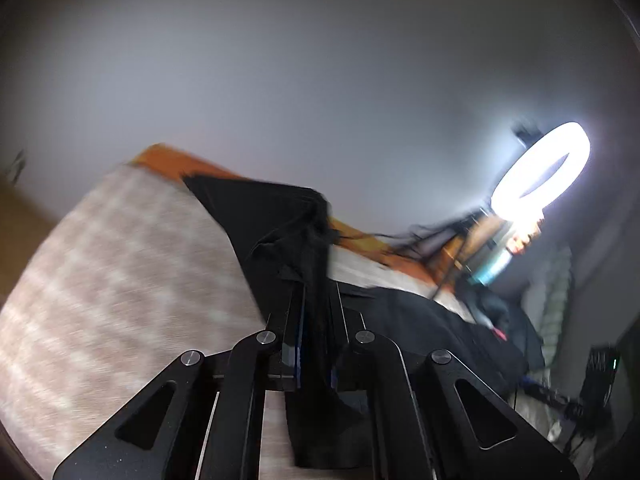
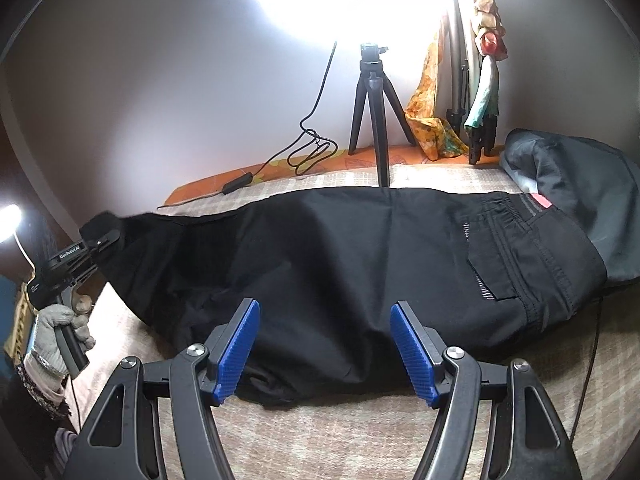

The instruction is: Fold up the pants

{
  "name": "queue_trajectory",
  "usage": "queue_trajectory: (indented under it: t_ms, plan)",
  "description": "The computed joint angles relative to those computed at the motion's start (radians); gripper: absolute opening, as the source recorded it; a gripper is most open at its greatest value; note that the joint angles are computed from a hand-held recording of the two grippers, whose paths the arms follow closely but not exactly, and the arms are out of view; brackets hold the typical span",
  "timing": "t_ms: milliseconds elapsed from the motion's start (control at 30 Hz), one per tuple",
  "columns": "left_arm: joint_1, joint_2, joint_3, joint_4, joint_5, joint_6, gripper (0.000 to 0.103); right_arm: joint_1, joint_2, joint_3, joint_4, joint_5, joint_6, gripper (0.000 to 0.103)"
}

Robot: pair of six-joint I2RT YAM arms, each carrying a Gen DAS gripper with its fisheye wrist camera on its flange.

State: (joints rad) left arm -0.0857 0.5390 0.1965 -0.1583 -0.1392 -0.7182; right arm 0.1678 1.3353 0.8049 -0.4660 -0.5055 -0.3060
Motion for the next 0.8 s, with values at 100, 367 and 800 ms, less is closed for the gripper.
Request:
queue_trajectory:
  t_ms: [100, 367, 800]
  plan:
    - [-0.175, 0.254, 0.073, 0.155, -0.089, 0.022, 0.007, -0.022, 0.042, 0.040, -0.035, -0.047, 0.007, 0.070]
    - [-0.386, 0.782, 0.254, 0.393, -0.072, 0.044, 0.007, -0.075, 0.226, 0.218, -0.171, -0.194, 0.003, 0.071]
    - [-0.411, 0.858, 0.278, 0.404, -0.064, 0.049, 0.005, 0.111, 0.703, 0.629, -0.317, -0.348, 0.137, 0.072]
